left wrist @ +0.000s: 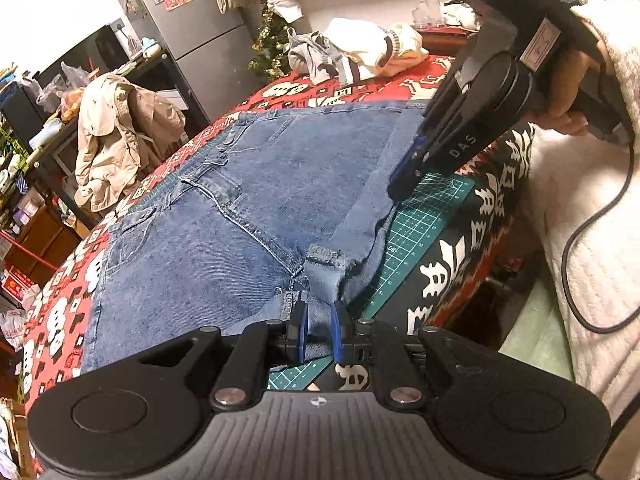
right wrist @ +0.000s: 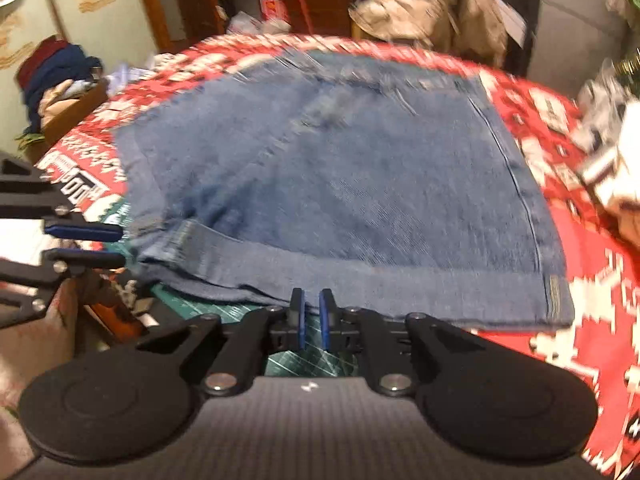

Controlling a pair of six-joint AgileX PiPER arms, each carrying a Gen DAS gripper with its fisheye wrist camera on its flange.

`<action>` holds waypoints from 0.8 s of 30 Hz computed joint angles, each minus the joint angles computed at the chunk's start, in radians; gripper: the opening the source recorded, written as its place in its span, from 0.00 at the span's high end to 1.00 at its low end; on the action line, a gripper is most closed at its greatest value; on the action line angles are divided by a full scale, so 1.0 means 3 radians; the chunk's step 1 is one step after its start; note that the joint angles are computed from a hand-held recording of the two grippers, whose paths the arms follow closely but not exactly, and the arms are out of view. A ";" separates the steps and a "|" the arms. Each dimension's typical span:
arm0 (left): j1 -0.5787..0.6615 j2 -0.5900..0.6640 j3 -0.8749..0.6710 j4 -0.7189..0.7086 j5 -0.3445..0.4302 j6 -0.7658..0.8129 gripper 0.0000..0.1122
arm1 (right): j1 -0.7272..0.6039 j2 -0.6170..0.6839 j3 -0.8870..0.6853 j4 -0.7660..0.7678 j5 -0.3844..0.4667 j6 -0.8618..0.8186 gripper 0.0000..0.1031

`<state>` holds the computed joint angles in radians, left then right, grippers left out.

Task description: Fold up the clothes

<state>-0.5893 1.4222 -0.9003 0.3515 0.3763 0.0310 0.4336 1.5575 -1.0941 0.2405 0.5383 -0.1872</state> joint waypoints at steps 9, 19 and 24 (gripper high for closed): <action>0.0154 0.0027 -0.0134 -0.0260 -0.0040 0.0068 0.88 | 0.0284 0.0318 -0.0248 -0.0104 -0.0143 0.0065 0.94; 0.0509 0.0071 -0.0077 -0.0934 0.0116 0.0539 0.88 | 0.0214 0.0009 -0.0087 0.0041 0.0187 0.0011 0.94; 0.0365 0.0165 -0.0012 -0.0207 -0.0088 -0.0145 0.88 | 0.0230 -0.0100 -0.0132 0.0087 0.0116 0.0075 0.91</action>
